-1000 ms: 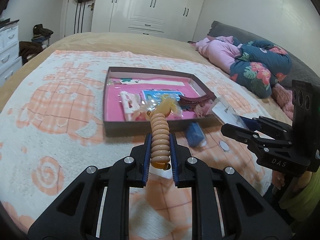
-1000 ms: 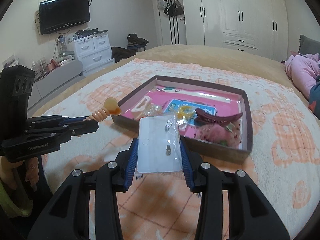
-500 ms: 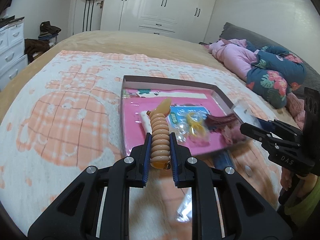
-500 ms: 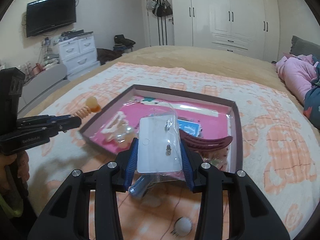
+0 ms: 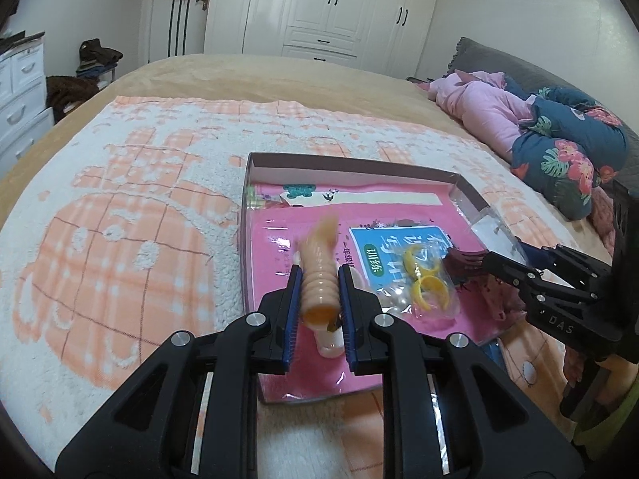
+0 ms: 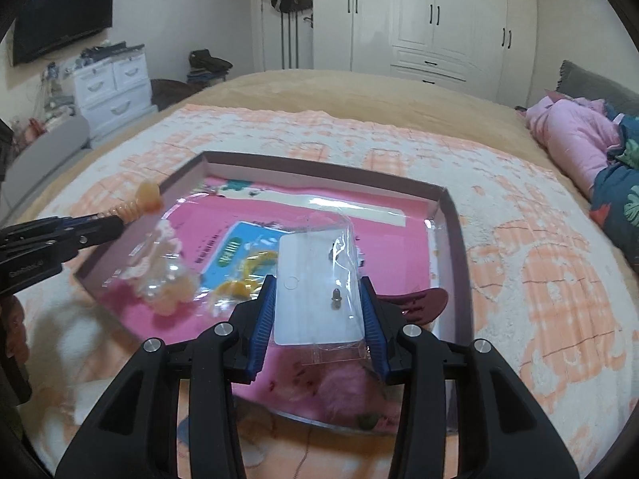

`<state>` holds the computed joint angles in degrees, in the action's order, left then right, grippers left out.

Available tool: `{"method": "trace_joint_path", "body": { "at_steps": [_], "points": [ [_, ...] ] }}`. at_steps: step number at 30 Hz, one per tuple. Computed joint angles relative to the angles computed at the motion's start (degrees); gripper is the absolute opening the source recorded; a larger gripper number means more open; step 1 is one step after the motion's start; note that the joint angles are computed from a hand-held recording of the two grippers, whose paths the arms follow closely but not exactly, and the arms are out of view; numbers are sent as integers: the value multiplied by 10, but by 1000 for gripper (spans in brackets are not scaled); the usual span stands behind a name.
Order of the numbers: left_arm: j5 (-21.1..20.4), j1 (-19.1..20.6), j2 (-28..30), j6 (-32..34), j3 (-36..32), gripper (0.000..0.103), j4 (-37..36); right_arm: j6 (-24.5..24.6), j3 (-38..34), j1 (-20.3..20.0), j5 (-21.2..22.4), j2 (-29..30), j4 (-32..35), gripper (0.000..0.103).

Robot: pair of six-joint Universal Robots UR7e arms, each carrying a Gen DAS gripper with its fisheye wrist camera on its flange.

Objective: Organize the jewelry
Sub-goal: 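Lower and release the hair tie in the box with left gripper while right gripper releases the card, then grasp the clear plastic bag with left gripper while right gripper reaches the blue case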

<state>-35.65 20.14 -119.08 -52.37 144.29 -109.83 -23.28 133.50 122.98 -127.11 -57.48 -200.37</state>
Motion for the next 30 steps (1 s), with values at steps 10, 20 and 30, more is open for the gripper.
{"method": "trace_joint_path", "body": {
  "at_steps": [10,20,30],
  "points": [
    [13,-24,-12,-18,4,33,21,10,28,-3,15,-15,-43,63],
    [47,-123,-73,-156,-4,64,176,19,87,34,9,-52,-130,85],
    [27,-227,-105,-333,-31,80,383,29,111,66,6,-78,-140,88]
  ]
}}
